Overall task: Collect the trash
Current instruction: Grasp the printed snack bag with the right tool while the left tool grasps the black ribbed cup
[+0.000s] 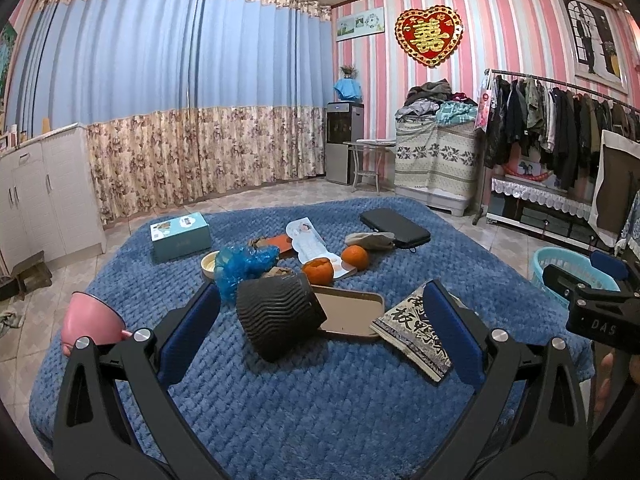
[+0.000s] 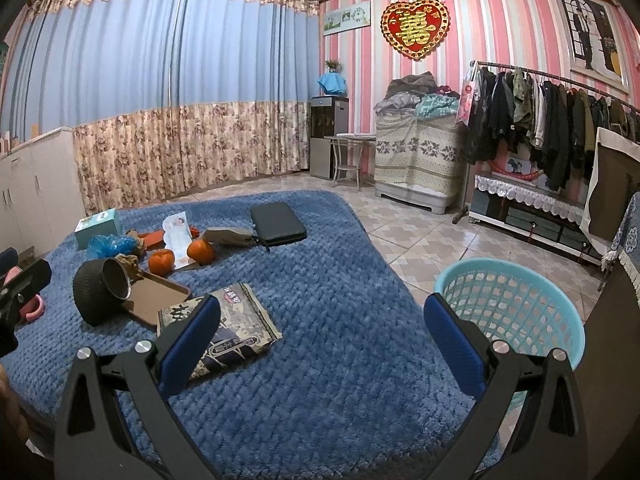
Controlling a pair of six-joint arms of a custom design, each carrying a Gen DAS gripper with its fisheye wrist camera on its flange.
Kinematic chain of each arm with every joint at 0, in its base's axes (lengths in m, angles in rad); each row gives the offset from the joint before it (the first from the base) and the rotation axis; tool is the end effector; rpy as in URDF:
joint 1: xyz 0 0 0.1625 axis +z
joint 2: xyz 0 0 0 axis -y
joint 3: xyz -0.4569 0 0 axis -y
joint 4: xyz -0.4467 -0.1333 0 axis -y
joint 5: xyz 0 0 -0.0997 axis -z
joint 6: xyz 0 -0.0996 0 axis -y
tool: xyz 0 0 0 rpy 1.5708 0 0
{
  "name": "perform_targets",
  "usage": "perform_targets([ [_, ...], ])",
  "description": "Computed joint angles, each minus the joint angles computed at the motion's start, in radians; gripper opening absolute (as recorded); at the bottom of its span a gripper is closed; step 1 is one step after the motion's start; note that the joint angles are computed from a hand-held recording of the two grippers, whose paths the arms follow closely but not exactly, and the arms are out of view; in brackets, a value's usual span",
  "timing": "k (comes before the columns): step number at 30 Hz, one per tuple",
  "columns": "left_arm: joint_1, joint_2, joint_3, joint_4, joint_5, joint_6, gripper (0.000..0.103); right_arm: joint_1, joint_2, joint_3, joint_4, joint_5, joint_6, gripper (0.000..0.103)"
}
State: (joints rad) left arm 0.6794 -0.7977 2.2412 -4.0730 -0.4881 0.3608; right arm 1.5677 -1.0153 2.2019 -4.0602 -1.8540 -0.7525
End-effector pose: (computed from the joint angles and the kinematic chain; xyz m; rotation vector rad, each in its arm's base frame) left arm -0.2230 -0.4645 0.1105 0.5863 1.9804 -1.4071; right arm 0.1038 -0.5273 0.2074 0.5465 -2.0023 1.3537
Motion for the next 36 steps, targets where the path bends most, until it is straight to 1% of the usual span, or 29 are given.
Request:
perform_targets([
  [1, 0.030, 0.013, -0.007, -0.025, -0.025, 0.020, 0.098, 0.000, 0.000, 0.000, -0.001, -0.002, -0.003, 0.099],
  [5, 0.038, 0.007, -0.001, -0.020, -0.028, 0.013, 0.098, 0.002, -0.002, 0.002, 0.002, -0.012, -0.003, 0.099],
  [9, 0.047, 0.006, 0.004, -0.036, -0.024, 0.023, 0.098, 0.009, 0.003, -0.017, 0.031, -0.046, -0.003, 0.099],
  [14, 0.055, -0.021, -0.032, 0.048, -0.002, 0.000, 0.098, 0.017, 0.008, -0.042, 0.042, -0.064, -0.007, 0.099],
  [20, 0.085, -0.026, -0.050, 0.088, 0.006, -0.014, 0.098, 0.026, 0.025, -0.096, 0.064, -0.087, -0.015, 0.099],
  [23, 0.112, -0.035, -0.072, 0.158, -0.008, -0.046, 0.098, 0.014, 0.024, -0.110, 0.098, -0.086, 0.016, 0.099],
  [26, 0.142, -0.034, -0.099, 0.214, -0.025, -0.076, 0.098, 0.009, 0.020, -0.122, 0.145, -0.106, 0.046, 0.099],
  [31, 0.180, -0.011, -0.163, 0.308, -0.026, -0.104, 0.098, 0.008, 0.037, -0.143, 0.164, -0.148, 0.044, 0.099],
  [34, 0.206, -0.019, -0.190, 0.400, -0.056, -0.164, 0.098, 0.003, 0.035, -0.146, 0.198, -0.140, 0.053, 0.099],
  [36, 0.219, -0.021, -0.205, 0.446, -0.061, -0.197, 0.098, 0.003, 0.037, -0.150, 0.222, -0.143, 0.054, 0.099],
])
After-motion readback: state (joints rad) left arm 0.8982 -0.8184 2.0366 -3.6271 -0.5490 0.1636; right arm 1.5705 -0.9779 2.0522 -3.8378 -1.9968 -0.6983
